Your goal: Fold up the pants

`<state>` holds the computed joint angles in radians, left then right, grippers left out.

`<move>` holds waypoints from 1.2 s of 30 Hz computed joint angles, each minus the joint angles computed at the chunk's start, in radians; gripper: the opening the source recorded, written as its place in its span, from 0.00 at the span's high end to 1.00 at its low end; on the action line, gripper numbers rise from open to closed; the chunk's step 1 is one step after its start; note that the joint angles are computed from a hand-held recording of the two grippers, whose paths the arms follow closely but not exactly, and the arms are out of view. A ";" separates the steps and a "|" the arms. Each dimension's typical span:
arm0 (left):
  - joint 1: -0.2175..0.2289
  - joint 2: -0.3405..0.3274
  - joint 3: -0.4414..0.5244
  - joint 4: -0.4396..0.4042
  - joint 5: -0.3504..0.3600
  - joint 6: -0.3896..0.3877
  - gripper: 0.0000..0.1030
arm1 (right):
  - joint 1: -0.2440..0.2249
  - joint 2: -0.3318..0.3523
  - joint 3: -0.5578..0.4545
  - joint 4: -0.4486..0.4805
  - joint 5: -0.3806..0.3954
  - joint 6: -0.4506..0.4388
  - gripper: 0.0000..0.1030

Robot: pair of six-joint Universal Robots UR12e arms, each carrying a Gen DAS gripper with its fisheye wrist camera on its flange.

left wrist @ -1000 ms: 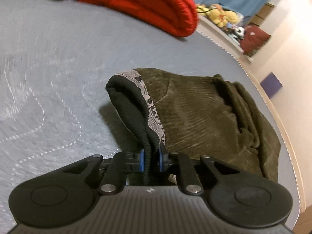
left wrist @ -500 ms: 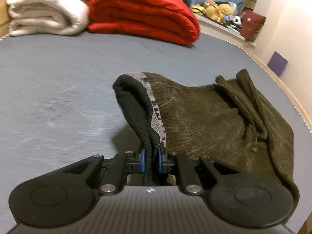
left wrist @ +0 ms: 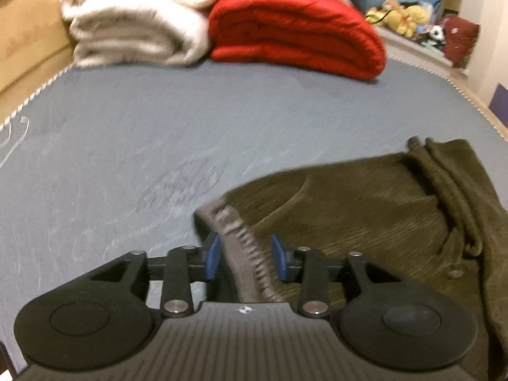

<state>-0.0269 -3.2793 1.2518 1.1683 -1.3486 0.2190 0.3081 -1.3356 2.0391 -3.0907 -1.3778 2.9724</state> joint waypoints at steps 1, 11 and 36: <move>-0.007 0.002 0.006 0.005 0.004 0.008 0.60 | -0.011 -0.018 0.015 -0.019 -0.023 0.023 0.47; -0.146 0.034 0.112 0.125 -0.172 -0.123 0.44 | -0.170 -0.150 0.071 -0.093 -0.367 0.213 0.26; -0.196 0.008 0.096 0.063 -0.119 -0.114 0.21 | -0.216 0.011 0.027 0.171 -0.540 0.145 0.11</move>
<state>-0.2225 -3.2710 1.3481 1.2316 -1.4673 0.1049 0.0917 -1.3246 2.0658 -2.9197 -1.9182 3.1170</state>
